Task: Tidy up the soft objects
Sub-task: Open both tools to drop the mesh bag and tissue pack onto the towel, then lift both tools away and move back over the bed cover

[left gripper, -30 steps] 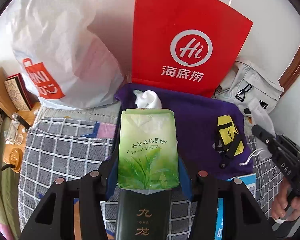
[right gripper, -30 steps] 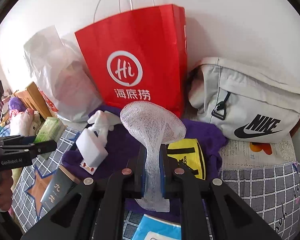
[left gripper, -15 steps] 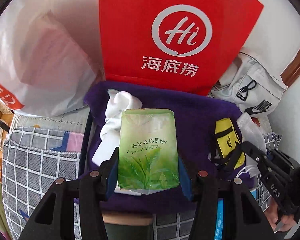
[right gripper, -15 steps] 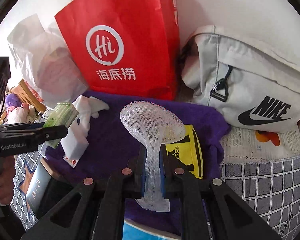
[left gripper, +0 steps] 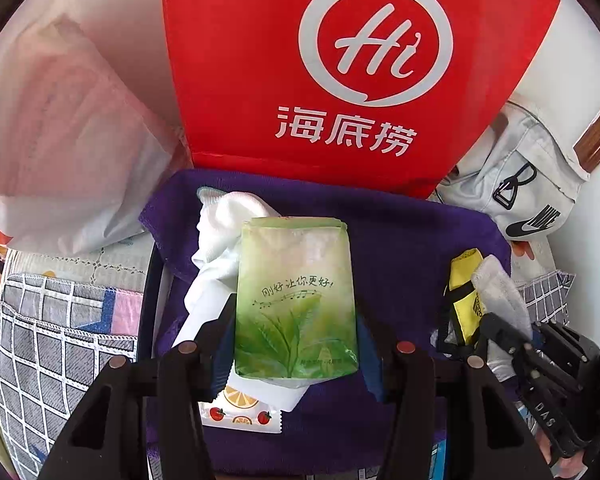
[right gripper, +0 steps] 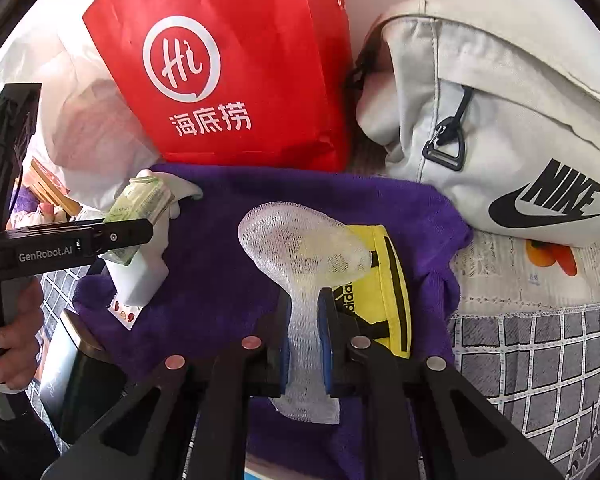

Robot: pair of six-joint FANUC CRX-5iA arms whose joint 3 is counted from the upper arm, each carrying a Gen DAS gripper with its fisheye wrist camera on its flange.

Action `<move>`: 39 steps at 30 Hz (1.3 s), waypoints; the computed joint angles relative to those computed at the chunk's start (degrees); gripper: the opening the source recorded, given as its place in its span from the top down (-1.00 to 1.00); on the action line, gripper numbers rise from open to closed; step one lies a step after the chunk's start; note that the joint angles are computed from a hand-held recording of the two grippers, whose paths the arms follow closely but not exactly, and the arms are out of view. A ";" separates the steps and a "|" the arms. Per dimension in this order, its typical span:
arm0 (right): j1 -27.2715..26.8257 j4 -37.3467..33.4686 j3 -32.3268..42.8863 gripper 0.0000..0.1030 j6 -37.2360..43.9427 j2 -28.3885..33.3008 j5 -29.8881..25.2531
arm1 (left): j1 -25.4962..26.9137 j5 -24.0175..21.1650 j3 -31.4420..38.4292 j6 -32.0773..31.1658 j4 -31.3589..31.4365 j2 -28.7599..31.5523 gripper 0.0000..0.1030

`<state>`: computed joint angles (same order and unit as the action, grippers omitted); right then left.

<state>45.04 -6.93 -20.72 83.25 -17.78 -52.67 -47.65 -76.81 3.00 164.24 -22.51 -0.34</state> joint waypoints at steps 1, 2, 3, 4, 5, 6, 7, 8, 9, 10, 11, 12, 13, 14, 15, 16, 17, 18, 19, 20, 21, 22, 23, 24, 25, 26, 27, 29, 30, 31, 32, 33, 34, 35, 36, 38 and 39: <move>0.15 0.12 0.02 0.64 -0.18 0.21 -0.03 | 0.20 0.38 -0.17 -0.01 0.25 -0.11 -0.01; 0.31 0.28 -0.01 0.61 -0.30 0.42 -0.04 | 0.45 1.02 -0.50 -0.01 0.45 -0.31 -0.02; 0.40 0.33 0.01 0.55 -0.34 0.61 -0.02 | 0.62 1.45 -0.71 -0.06 0.63 -0.46 -0.04; 0.57 0.51 -0.08 0.49 -0.51 0.69 0.10 | 0.77 1.89 -0.95 -0.13 0.80 -0.61 -0.07; 0.71 0.68 -0.17 0.45 -0.65 0.72 0.24 | 0.92 2.32 -1.16 -0.26 0.94 -0.73 -0.08; 0.82 0.89 -0.36 0.36 -0.88 0.50 0.26 | 1.07 2.65 -1.10 -0.48 0.98 -0.55 -0.08; 0.73 0.88 -0.31 0.29 -0.86 0.43 0.16 | 1.02 2.73 -1.07 -0.51 0.86 -0.50 -0.08; 0.74 1.04 -0.44 0.26 -0.98 0.23 0.35 | 0.98 2.68 -1.01 -0.52 0.81 -0.48 -0.08; 0.84 1.10 -0.56 0.23 -1.12 0.23 0.65 | 1.00 2.71 -0.88 -0.64 0.85 -0.33 -0.09; 0.62 0.86 -0.55 0.18 -0.92 0.07 0.75 | 1.03 2.68 -0.83 -0.81 0.96 -0.28 -0.14; 0.29 0.35 -0.45 0.13 -0.58 -0.08 0.81 | 1.04 2.61 -0.70 -0.96 1.05 -0.17 -0.23; -0.01 -0.10 -0.33 0.00 -0.23 -0.13 0.77 | 1.01 2.32 -0.44 -1.12 1.13 0.04 -0.26; -0.12 -0.28 -0.26 -0.11 -0.10 -0.18 0.74 | 0.87 1.69 -0.04 -1.12 1.04 0.32 -0.26; 0.02 -0.11 -0.30 -0.14 0.09 -0.26 0.63 | 0.69 1.07 0.36 -1.08 0.91 0.53 -0.26; 0.16 0.11 -0.31 -0.18 0.24 -0.28 0.55 | 0.56 0.85 0.49 -1.00 0.88 0.55 -0.26; 0.58 0.80 -0.48 -0.22 0.00 -0.38 0.57 | 0.44 0.70 0.53 -0.94 0.93 0.48 -0.26; 1.15 1.74 -0.78 -0.26 -0.60 -0.57 0.73 | 0.29 0.31 0.70 -0.86 1.00 0.49 -0.26; 1.50 2.30 -1.00 -0.37 -1.00 -0.73 0.96 | 0.05 -0.31 0.90 -0.70 0.98 0.48 -0.26; 1.78 2.80 -1.14 -0.52 -1.57 -0.85 1.21 | -0.13 -0.86 1.13 -0.62 0.93 0.52 -0.26; 1.87 2.92 -1.33 -0.58 -1.93 -1.15 1.60 | -0.43 -1.42 1.38 -0.48 0.81 0.50 -0.26; 1.83 2.78 -1.36 -0.68 -2.02 -1.34 1.86 | -0.72 -1.85 1.50 -0.26 0.66 0.38 -0.27; 1.41 2.28 -1.10 -0.71 -1.68 -1.37 1.87 | -1.10 -2.41 1.68 0.06 0.45 0.24 -0.26; 1.32 1.91 -0.86 -0.71 -1.77 -1.47 1.70 | -1.62 -3.05 1.89 0.41 0.14 0.06 -0.26; 1.03 1.72 -0.46 -0.71 -1.68 -1.46 1.35 | -2.17 -3.63 2.00 0.80 -0.17 -0.18 -0.26; 1.23 2.36 -0.65 -0.71 -2.64 -1.81 1.62 | -2.85 -4.38 2.21 1.16 -0.56 -0.44 -0.26; 1.73 3.20 -0.97 -0.71 -3.80 -2.42 2.05 | -3.44 -5.02 2.41 1.48 -0.92 -0.67 -0.26; 2.00 3.43 -1.02 -0.71 -4.11 -2.90 2.09 | -4.00 -5.71 2.62 1.89 -1.26 -0.89 -0.26; 2.84 4.20 -1.12 -0.71 -4.88 -4.11 2.20 | -5.24 -7.26 3.09 2.74 -2.09 -1.39 -0.26; 3.45 5.14 -1.44 -0.71 -5.83 -4.86 2.31 | -5.96 -8.16 3.47 3.11 -2.60 -1.54 -0.26; 4.06 6.14 -1.89 -0.71 -6.95 -5.77 2.58 | -7.00 -9.51 4.11 3.64 -3.34 -1.62 -0.26; 4.74 7.00 -2.27 -0.71 -8.13 -6.70 2.68 | -7.72 -10.41 4.57 4.02 -3.91 -1.71 -0.26; 5.53 7.79 -2.44 -0.71 -9.21 -7.43 2.22 | -8.55 -11.20 5.14 4.60 -4.61 -1.64 -0.26; 6.31 8.58 -2.50 -0.71 -10.03 -8.05 1.33 | -9.49 -11.97 5.53 5.40 -5.33 -1.77 -0.26; 7.75 10.23 -2.78 -0.71 -11.24 -9.01 0.13 | -10.82 -12.95 6.05 6.63 -6.21 -1.88 -0.26; 8.76 11.61 -3.23 -0.71 -12.27 -9.79 -0.36 | -11.60 -13.52 6.40 7.30 -6.71 -1.87 -0.26; 11.73 14.55 -4.55 -0.71 -14.68 -12.66 -1.68 | -13.83 -15.33 7.47 9.01 -7.93 -1.66 -0.26; 12.31 14.80 -4.85 -0.71 -15.17 -13.83 -2.32 | -14.90 -16.14 8.04 9.74 -8.51 -1.49 -0.26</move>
